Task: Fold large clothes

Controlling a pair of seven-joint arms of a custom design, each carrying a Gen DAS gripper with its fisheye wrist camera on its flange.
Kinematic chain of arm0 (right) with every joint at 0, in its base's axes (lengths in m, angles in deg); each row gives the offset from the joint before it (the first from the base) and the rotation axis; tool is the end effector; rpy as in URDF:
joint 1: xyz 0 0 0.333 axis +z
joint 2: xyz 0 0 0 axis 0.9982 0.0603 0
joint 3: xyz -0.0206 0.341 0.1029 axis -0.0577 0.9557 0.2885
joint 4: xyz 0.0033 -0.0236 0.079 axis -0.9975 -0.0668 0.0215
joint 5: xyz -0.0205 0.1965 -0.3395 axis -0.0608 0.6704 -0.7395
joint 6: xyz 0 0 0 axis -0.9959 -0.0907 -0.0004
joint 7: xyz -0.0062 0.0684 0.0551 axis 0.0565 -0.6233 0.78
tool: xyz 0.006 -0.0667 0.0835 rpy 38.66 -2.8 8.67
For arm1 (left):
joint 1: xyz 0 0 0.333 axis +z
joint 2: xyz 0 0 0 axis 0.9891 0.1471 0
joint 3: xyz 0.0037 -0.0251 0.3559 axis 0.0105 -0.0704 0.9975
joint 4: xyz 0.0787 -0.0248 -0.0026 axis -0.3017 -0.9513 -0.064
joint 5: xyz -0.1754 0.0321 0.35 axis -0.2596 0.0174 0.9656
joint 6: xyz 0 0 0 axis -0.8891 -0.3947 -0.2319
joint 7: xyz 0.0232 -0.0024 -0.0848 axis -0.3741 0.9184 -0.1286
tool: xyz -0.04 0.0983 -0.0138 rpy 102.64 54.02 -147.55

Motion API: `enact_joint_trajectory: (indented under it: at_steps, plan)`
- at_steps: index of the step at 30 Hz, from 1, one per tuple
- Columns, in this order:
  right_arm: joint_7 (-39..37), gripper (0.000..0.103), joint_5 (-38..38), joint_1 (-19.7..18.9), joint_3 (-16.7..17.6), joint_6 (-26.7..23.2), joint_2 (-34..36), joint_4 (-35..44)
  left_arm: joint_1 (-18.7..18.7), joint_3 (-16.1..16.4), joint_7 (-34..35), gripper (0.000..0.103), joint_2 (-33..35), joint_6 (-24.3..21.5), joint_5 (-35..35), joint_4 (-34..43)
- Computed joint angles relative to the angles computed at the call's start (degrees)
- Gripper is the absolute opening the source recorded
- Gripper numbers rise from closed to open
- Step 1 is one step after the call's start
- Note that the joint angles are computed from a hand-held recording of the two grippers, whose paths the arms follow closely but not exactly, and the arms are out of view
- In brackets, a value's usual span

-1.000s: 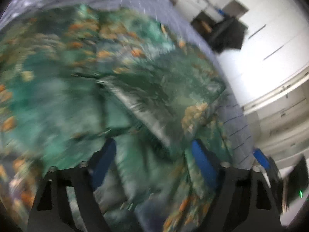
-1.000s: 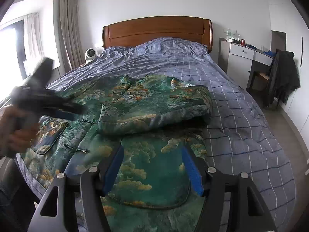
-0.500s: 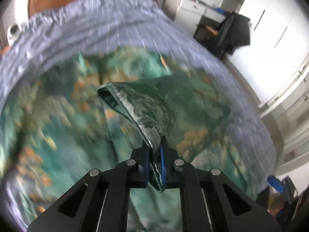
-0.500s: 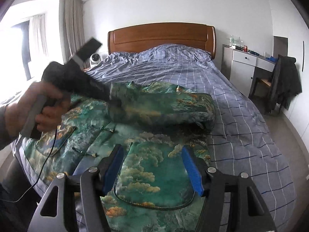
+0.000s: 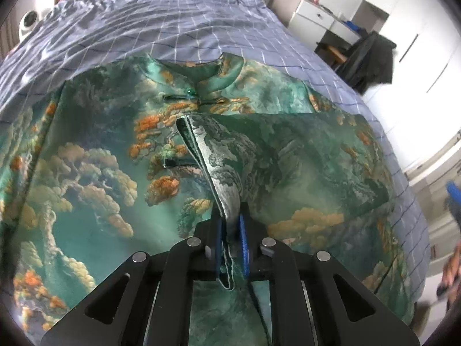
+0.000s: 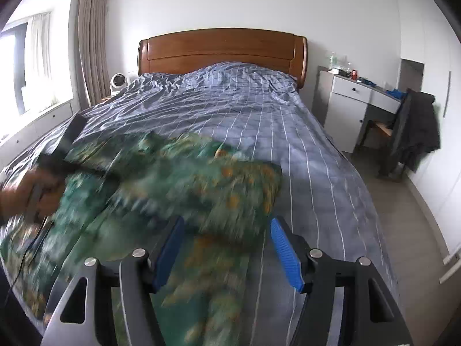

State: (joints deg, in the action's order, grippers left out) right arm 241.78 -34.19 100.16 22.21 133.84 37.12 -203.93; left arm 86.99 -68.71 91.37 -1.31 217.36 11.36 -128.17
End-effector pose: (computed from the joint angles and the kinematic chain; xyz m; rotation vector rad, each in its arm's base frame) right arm 0.2975 0.2649 0.6011 -1.5791 1.8362 -0.9434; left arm 0.5966 -0.0099 0.5234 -1.5029 2.5687 -0.9273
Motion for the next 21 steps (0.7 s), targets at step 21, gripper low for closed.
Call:
enact_joint_trajectory:
  at_steps: [21]
  plan:
    - [-16.5,0.065,12.0,2.4,-17.0,10.6,31.2,12.4,-0.4,0.2,1.0,0.021,-1.4,6.0,-1.0,-5.7]
